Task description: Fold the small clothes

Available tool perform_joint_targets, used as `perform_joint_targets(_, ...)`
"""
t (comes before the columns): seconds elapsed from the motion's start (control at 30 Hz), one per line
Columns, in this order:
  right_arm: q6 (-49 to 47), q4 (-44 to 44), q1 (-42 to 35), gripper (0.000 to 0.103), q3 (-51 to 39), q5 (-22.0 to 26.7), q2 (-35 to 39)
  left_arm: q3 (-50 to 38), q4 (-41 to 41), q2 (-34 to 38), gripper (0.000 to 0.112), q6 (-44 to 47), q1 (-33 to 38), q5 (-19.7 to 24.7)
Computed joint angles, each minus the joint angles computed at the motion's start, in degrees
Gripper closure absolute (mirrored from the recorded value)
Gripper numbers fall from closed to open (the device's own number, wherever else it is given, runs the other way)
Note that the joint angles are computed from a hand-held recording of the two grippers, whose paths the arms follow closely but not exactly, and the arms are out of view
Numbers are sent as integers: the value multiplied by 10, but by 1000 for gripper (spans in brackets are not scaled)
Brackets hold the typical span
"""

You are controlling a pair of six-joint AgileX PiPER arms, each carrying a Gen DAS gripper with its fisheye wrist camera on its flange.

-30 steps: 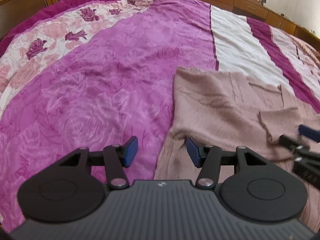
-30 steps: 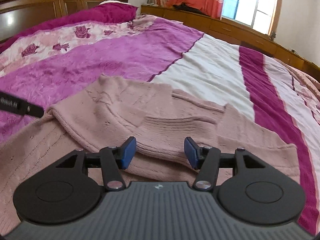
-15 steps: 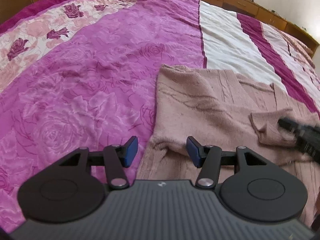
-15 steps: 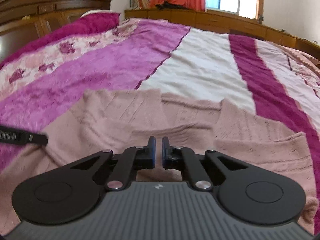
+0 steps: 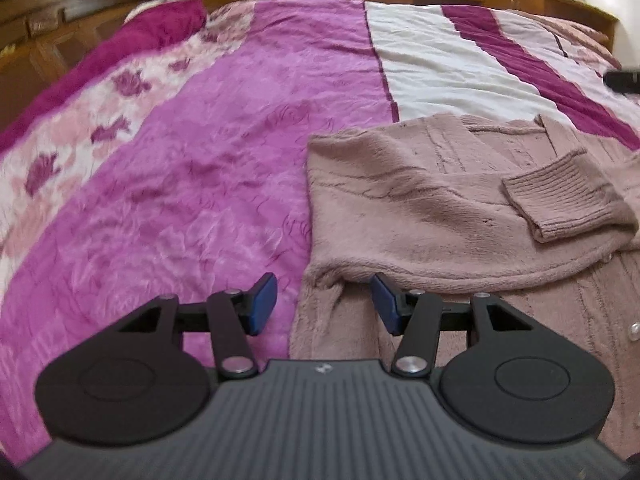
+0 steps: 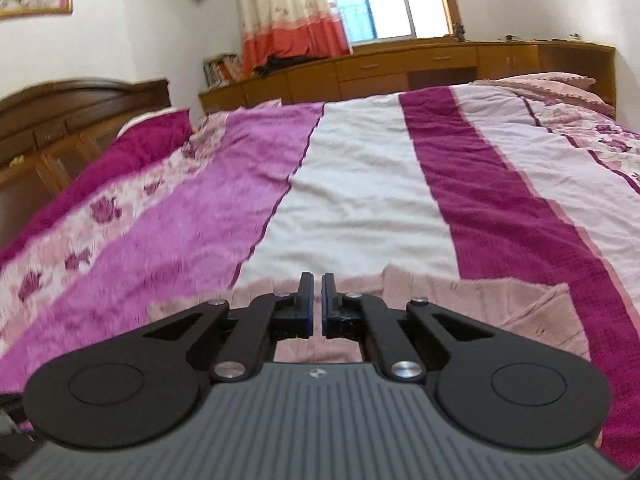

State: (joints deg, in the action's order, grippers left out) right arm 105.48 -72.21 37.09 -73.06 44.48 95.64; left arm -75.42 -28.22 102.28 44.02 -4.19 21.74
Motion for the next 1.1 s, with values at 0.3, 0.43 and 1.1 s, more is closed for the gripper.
perform_joint_targets(0.3, -102, 86, -26, 99, 19, -88, -26, -4, -54, 17, 92, 58, 0, -12)
perform_joint_targets(0.43, -179, 126, -1, 54, -2, -74, 12, -2, -20, 17, 98, 11, 0, -27)
perform_joint_targets(1.1, -147, 48, 59, 98, -23, -32, 99, -8, -2, 24, 99, -57, 14, -20)
